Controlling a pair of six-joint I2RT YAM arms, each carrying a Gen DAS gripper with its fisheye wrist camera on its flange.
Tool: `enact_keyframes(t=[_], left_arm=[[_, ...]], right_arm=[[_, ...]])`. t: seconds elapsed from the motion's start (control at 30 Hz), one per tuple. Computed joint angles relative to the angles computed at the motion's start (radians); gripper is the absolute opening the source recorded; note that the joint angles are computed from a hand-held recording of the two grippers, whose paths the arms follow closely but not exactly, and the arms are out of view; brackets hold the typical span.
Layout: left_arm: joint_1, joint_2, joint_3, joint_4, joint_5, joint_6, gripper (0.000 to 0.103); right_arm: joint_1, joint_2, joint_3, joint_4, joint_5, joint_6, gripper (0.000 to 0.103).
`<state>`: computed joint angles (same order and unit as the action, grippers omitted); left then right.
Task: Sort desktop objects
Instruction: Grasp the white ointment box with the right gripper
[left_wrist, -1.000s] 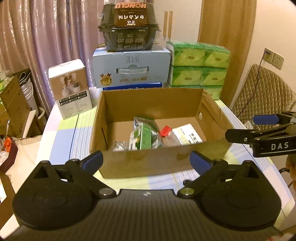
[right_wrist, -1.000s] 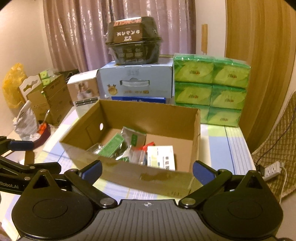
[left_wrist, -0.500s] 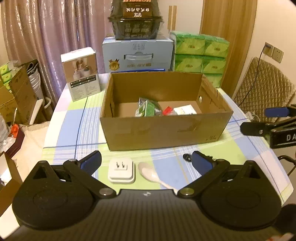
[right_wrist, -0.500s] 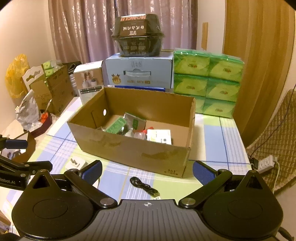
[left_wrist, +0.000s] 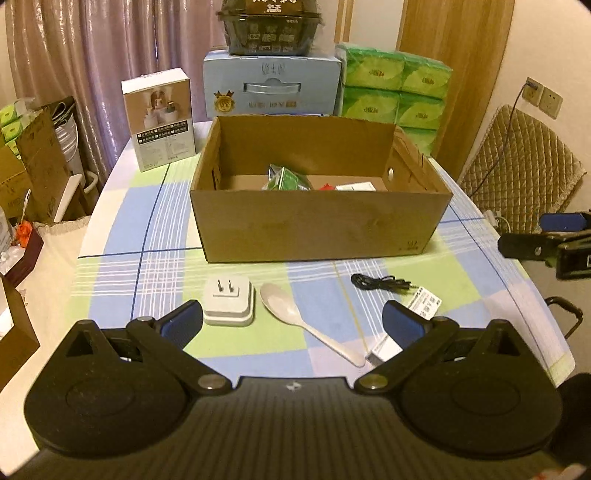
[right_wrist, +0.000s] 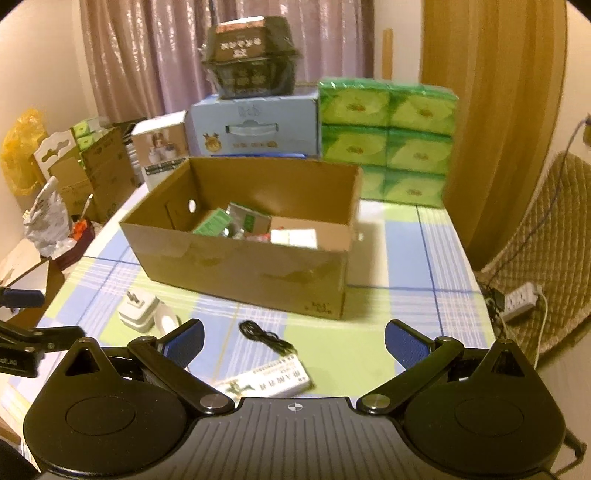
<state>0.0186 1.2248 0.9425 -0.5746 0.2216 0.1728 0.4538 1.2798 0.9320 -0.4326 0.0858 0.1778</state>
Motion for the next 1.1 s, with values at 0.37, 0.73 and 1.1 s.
enact_keyframes(t=[0.37, 0.73, 1.1], left_arm=[[0.041, -0.041, -0.114, 0.047, -0.034, 0.062, 0.102], [0.079, -0.041, -0.184, 0.093, -0.031, 0.062, 0.102], [0.068, 0.084, -0.223, 0.247, -0.039, 0.006, 0.101]], right_arm=[[-0.029, -0.019, -0.110, 0.037, -0.037, 0.018, 0.101], [0.043, 0.039, -0.185, 0.116, -0.021, 0.149, 0.101], [0.078, 0.224, -0.203, 0.297, -0.025, 0.357, 0.070]])
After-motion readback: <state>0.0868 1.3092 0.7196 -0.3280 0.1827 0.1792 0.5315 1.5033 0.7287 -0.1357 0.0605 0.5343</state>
